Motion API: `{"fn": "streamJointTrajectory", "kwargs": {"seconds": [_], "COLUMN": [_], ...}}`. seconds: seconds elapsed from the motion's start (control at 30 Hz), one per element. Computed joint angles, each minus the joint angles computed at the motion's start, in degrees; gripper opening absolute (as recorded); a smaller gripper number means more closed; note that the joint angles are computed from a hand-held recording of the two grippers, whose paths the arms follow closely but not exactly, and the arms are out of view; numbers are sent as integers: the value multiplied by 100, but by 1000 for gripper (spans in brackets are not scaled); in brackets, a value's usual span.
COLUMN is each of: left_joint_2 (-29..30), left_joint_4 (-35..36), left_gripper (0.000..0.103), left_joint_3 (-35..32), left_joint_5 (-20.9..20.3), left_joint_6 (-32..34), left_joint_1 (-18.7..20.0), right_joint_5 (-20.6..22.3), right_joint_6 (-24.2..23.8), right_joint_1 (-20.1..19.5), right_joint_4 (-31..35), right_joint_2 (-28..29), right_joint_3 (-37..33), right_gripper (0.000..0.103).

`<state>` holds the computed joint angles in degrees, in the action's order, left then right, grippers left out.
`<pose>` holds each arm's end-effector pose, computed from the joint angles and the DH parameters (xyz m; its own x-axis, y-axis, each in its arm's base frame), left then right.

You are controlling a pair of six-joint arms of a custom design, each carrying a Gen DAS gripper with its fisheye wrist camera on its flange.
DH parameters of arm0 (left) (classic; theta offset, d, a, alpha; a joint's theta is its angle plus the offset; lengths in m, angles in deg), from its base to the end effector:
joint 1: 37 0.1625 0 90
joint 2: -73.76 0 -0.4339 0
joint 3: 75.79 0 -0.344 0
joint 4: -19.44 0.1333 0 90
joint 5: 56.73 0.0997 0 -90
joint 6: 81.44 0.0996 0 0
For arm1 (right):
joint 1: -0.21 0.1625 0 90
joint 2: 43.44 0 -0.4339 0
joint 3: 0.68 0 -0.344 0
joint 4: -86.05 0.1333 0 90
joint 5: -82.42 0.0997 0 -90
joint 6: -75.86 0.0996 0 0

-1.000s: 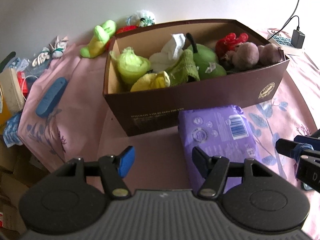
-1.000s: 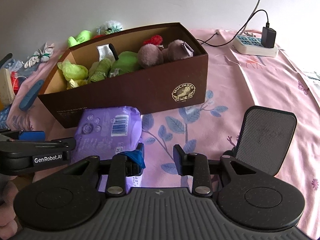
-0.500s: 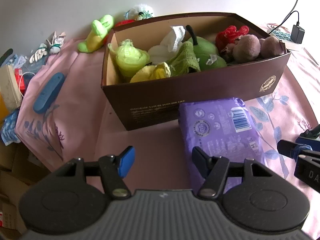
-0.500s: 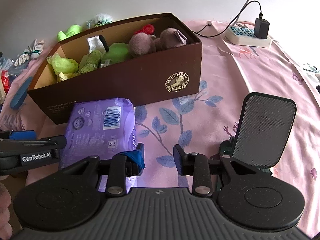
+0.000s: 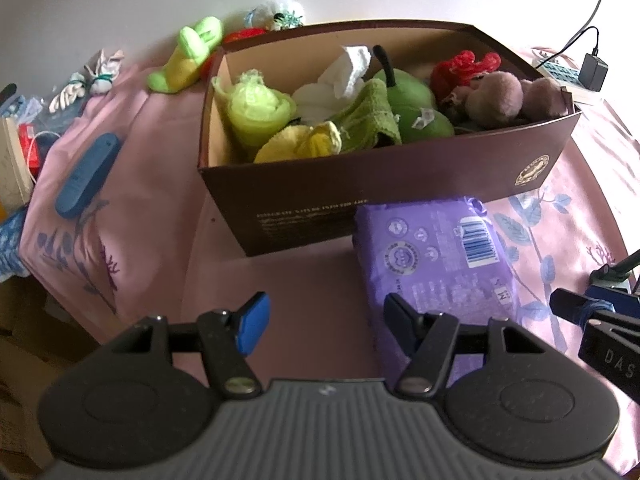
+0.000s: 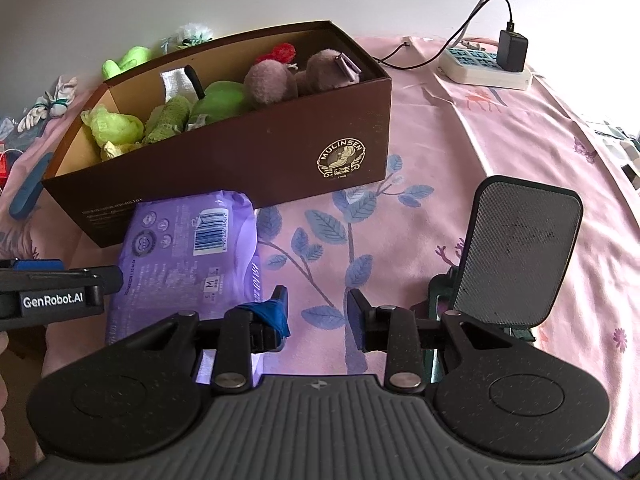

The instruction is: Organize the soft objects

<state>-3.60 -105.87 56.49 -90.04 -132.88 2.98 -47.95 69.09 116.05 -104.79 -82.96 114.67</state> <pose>-0.1430 -0.4025 0.2194 -0.6504 -0.0986 -0.7531 0.3421 0.8472 -0.4064 0.2979 -0.4572 0.0785 -0.7529 -0.1812 0.6327 -0.4871 0.7998 -0.3506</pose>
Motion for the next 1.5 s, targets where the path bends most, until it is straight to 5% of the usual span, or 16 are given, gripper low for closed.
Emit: {"fn": "streamJointTrajectory", "kwargs": {"seconds": [0.87,1.5], "left_joint_2": [-101,-333], "left_joint_4": [108,425], "left_gripper": [66,66], "left_joint_3": [77,30], "left_joint_5": [-33,168], "left_joint_6": [-202,-344], "left_joint_1": [-73,-135], "right_joint_5": [-121,210], "right_joint_6": [102,-367], "right_joint_1": [-1,129], "right_joint_4": [-11,130], "right_joint_2": [-72,-225], "right_joint_3": [182,-121], "right_gripper": [16,16]}}
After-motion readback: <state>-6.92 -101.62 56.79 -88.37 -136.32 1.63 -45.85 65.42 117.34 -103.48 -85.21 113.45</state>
